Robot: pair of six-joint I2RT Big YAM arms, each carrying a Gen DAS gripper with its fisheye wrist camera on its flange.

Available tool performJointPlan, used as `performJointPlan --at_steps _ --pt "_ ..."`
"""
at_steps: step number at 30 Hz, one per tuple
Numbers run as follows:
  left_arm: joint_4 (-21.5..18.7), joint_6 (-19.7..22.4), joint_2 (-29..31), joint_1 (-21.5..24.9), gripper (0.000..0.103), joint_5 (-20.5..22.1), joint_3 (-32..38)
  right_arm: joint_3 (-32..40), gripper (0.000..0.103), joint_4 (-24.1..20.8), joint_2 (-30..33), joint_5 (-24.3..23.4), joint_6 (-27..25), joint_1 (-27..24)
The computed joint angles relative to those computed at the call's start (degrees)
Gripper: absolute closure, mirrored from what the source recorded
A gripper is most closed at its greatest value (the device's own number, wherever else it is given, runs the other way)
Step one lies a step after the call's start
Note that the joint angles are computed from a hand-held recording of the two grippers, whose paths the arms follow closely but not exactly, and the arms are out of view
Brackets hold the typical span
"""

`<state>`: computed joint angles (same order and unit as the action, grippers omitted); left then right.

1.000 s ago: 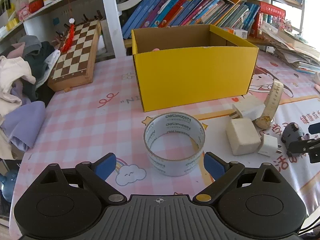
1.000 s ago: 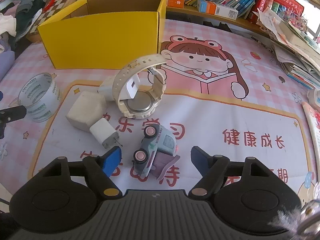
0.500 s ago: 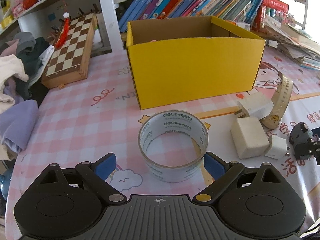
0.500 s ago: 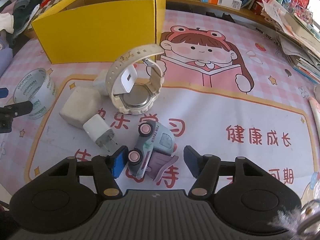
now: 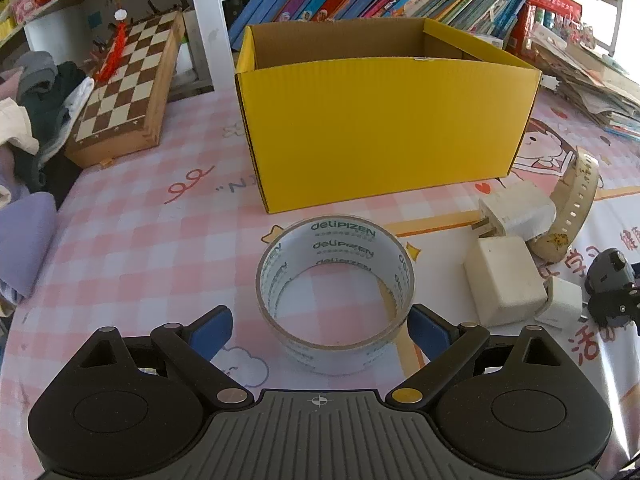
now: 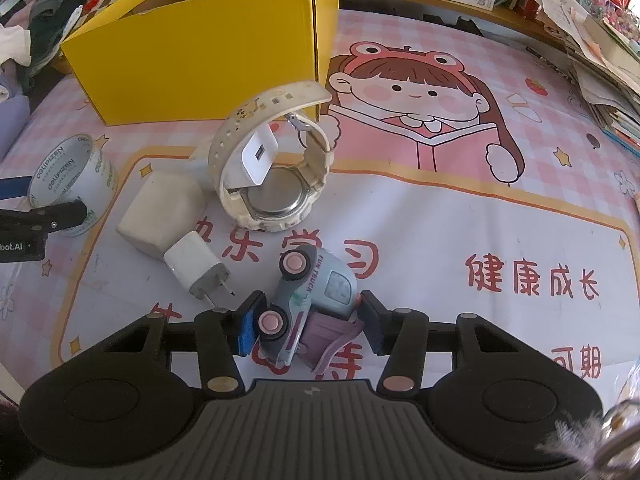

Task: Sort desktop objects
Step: 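Grasp the grey-blue toy car with the right gripper while the left tool approaches the tape roll, then close the left gripper on the clear tape roll while the right gripper holds the car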

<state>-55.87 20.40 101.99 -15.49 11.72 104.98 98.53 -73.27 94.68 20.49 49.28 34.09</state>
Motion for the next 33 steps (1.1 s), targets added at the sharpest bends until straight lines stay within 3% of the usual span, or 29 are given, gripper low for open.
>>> performJointPlan --at_steps 16,19,21,33 --pt "-2.04 -1.24 2.11 -0.29 0.008 -0.47 2.19 -0.80 0.055 1.13 -0.48 -0.54 -1.84 -0.43" --pt "-2.97 -1.64 2.41 0.00 0.021 0.58 2.68 -0.94 0.055 1.27 -0.55 -0.48 -1.67 -0.41" --pt "-3.32 -1.64 2.53 0.14 0.022 1.01 2.89 -1.03 0.055 1.31 -0.60 -0.40 -1.49 -0.35" --pt "-0.59 -1.09 -0.30 0.65 0.022 2.83 0.83 -1.11 0.056 1.80 -1.40 1.33 -0.20 0.36"
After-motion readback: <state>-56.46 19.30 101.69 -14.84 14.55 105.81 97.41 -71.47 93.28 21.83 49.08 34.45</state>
